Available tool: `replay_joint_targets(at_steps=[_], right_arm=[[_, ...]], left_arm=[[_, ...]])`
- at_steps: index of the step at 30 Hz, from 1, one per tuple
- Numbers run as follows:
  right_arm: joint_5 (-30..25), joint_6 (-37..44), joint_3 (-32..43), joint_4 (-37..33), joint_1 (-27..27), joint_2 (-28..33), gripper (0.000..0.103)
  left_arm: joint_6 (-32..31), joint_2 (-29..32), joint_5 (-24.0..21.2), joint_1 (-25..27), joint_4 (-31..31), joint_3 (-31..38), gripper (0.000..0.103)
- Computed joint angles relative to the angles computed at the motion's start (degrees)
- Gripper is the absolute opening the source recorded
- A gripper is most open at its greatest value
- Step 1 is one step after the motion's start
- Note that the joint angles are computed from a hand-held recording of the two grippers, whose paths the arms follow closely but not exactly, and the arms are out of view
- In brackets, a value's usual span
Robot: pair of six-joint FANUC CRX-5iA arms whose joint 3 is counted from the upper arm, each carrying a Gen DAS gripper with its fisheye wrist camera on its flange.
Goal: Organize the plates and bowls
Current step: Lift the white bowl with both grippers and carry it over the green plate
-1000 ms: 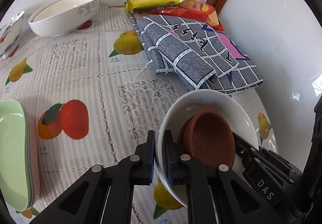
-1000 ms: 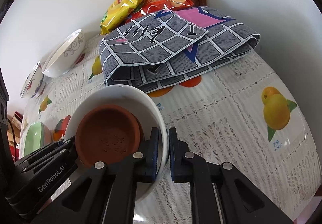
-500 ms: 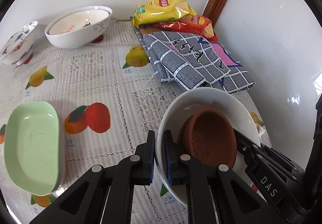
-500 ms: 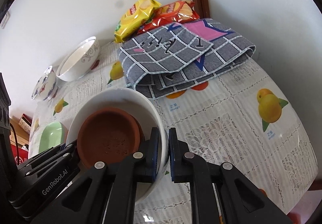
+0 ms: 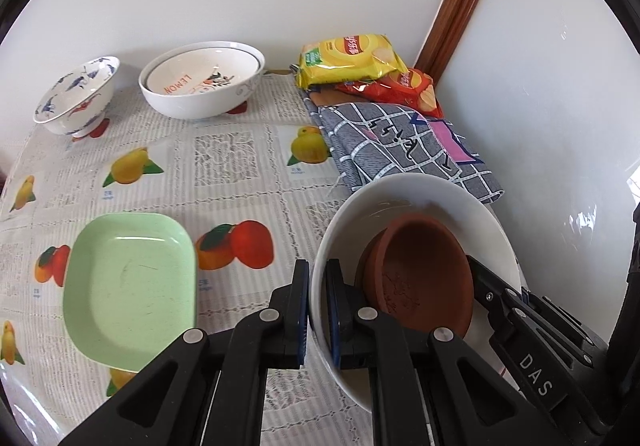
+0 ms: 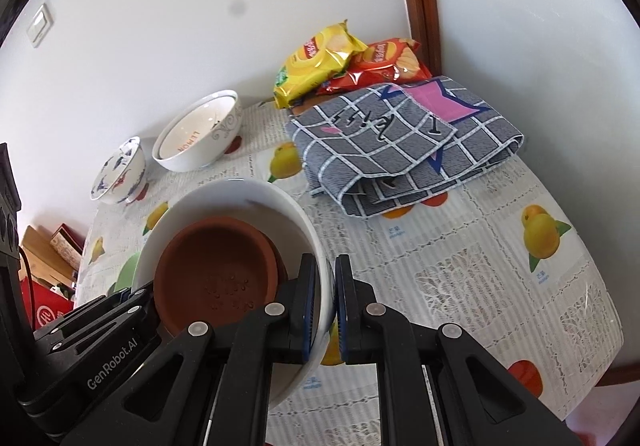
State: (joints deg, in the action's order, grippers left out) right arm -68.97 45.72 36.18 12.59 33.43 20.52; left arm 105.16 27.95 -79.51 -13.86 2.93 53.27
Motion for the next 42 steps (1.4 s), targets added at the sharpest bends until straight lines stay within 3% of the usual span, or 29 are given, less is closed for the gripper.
replay_joint_targets(at_steps=[13, 42], right_arm=[[0.16, -1.77, 2.90, 0.90, 3.33, 1.32, 0.010], [-0.36, -1.43, 8.39, 1.47, 6.88, 5.39, 0.010]], left_arm=[[-0.67, -6.09, 2.61, 3.37, 0.86, -7.91, 0.009], [-1.55, -10.89, 5.06, 8.58, 2.89, -14.82, 0.009]])
